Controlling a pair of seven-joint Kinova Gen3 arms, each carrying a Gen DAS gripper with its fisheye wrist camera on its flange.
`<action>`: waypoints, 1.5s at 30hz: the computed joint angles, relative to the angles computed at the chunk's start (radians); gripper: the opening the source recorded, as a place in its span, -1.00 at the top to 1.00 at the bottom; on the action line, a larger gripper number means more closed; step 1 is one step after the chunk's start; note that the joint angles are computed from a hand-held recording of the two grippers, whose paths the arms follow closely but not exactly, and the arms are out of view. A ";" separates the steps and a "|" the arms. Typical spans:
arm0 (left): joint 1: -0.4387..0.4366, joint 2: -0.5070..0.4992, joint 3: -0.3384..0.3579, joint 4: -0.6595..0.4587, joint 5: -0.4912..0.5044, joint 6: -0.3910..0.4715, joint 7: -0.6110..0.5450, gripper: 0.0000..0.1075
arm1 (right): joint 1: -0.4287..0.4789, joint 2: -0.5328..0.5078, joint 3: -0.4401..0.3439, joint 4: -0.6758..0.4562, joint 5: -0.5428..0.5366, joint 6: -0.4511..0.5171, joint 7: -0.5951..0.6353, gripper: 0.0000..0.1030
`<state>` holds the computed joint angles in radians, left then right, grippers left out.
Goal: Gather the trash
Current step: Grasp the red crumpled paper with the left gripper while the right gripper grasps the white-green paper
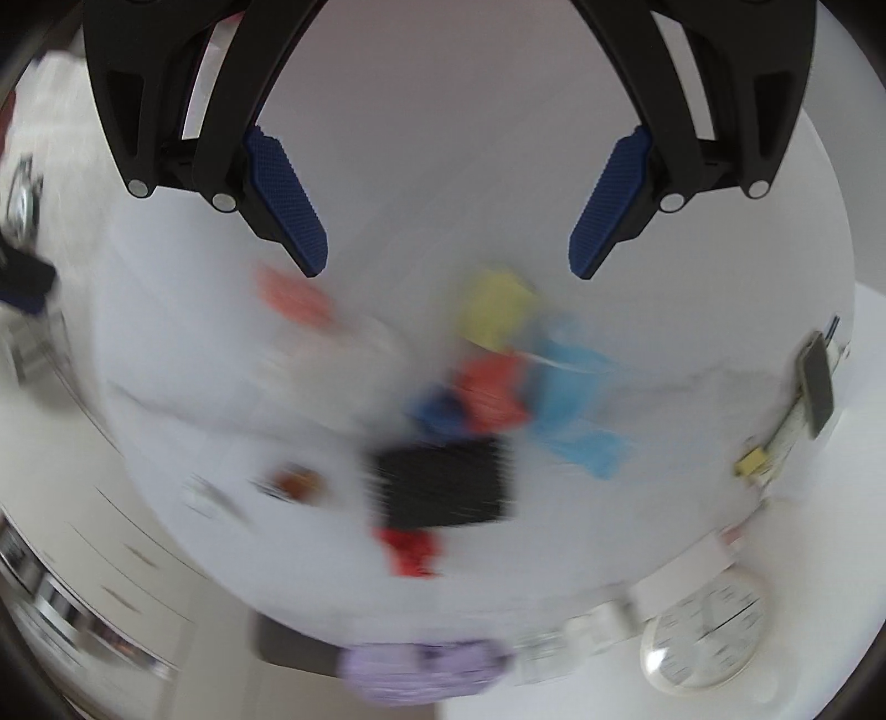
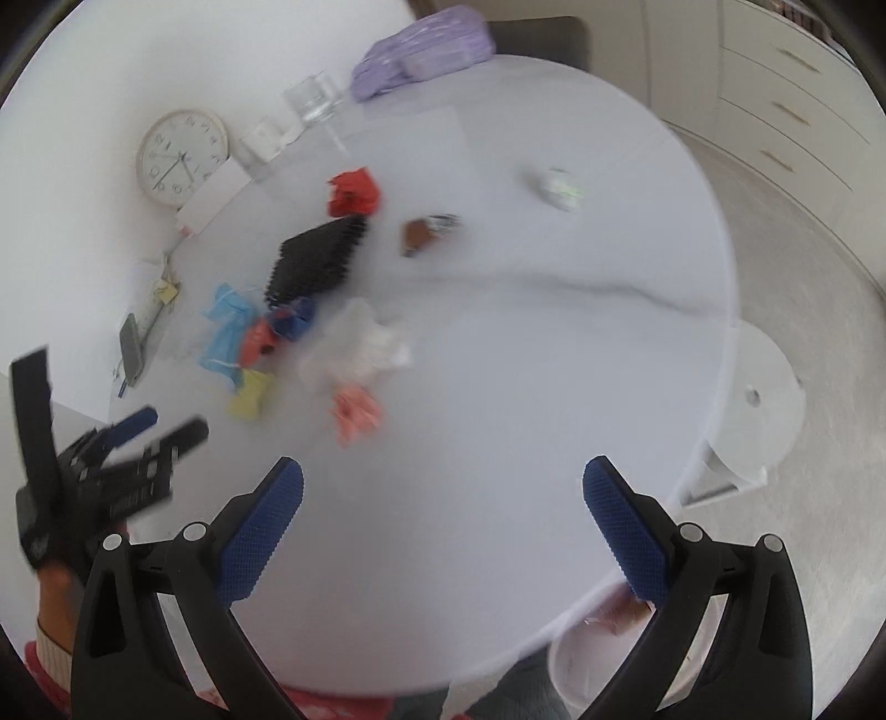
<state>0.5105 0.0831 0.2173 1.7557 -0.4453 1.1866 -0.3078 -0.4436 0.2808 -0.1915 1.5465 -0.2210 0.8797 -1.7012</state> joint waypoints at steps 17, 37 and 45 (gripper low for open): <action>-0.410 0.208 -0.117 -0.151 0.329 -0.312 -0.622 -0.58 | -0.175 0.322 0.047 -0.491 0.206 0.152 -0.212 -0.95; -0.308 0.663 -0.231 -0.745 0.334 -0.065 -0.639 0.32 | -0.042 0.289 0.085 -0.351 0.227 0.058 -0.300 -0.95; -0.275 0.561 -0.243 -0.631 0.306 -0.178 -0.644 0.39 | -0.050 0.550 0.139 -0.705 0.247 0.138 -0.199 -0.54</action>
<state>0.2357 0.6443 -0.0260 1.1251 -0.1391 1.0087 -0.9519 -0.4936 0.8309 -0.0524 0.8414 0.0261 1.0173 -1.9002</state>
